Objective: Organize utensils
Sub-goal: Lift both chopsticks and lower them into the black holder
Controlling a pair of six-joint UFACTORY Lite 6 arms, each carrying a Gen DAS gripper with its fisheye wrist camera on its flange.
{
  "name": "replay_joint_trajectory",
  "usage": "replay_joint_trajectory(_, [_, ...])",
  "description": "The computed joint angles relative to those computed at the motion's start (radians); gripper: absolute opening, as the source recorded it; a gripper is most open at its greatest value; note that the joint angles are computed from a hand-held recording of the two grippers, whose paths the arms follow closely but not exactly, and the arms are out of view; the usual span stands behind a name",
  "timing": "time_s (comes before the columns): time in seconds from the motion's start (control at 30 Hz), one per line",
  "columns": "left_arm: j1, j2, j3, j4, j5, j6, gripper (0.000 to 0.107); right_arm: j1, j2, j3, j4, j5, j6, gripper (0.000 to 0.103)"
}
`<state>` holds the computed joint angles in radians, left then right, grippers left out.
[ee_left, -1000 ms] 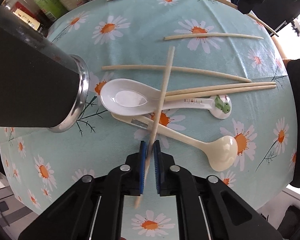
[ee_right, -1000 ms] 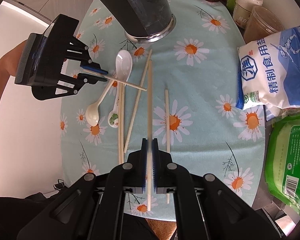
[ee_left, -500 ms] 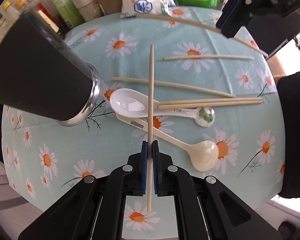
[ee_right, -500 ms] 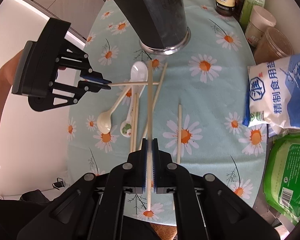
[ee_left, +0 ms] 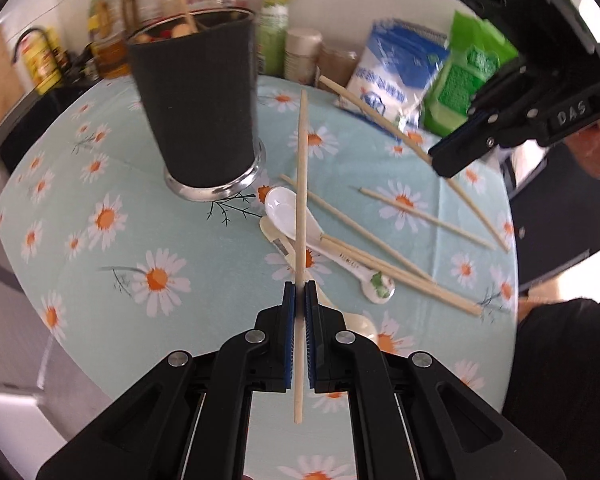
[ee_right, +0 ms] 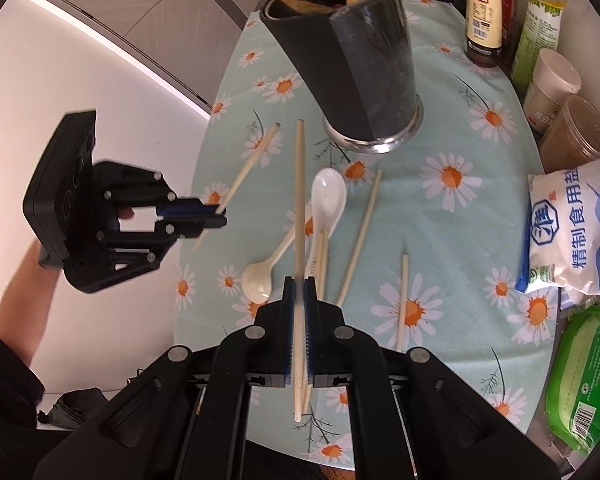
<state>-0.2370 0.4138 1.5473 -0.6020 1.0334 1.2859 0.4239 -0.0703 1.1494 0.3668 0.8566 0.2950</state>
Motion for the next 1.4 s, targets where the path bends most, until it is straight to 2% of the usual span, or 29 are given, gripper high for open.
replay_joint_trajectory(0.27, [0.058,-0.257,-0.257,-0.230,-0.083,-0.073,0.004,-0.007,0.004,0.043,0.061,-0.043,-0.116,0.006])
replay_joint_trajectory(0.43, [0.048,-0.349,-0.306,-0.334,-0.131,-0.171,0.004,-0.066,-0.007,0.063,0.149,-0.050,-0.245,0.006])
replay_joint_trajectory(0.63, [-0.009,-0.425,-0.320,-0.376,-0.253,-0.312,0.004,-0.150,-0.027,0.093,0.262,-0.055,-0.427,0.006])
replay_joint_trajectory(0.73, [-0.047,-0.413,-0.277,-0.388,-0.300,-0.390,0.004,-0.182,-0.041,0.089,0.292,-0.098,-0.502,0.006])
replay_joint_trajectory(0.83, [-0.064,-0.367,-0.206,-0.432,-0.299,-0.459,0.004,-0.215,-0.058,0.069,0.343,-0.160,-0.566,0.006])
replay_joint_trajectory(0.93, [-0.106,-0.340,-0.149,-0.460,-0.354,-0.487,0.004,-0.268,-0.037,0.082,0.451,-0.160,-0.680,0.006])
replay_joint_trajectory(1.07, [-0.152,-0.289,-0.063,-0.457,-0.430,-0.525,0.004,-0.311,-0.003,0.134,0.503,-0.178,-0.762,0.006])
replay_joint_trajectory(1.23, [-0.188,-0.195,0.076,-0.394,-0.514,-0.628,0.004,-0.337,0.040,0.220,0.586,-0.206,-0.829,0.006])
replay_joint_trajectory(1.33, [-0.200,-0.133,0.156,-0.383,-0.568,-0.642,0.004,-0.343,0.068,0.258,0.621,-0.258,-0.865,0.006])
replay_joint_trajectory(1.4, [-0.207,-0.090,0.211,-0.377,-0.585,-0.646,0.004,-0.332,0.089,0.288,0.556,-0.319,-0.809,0.006])
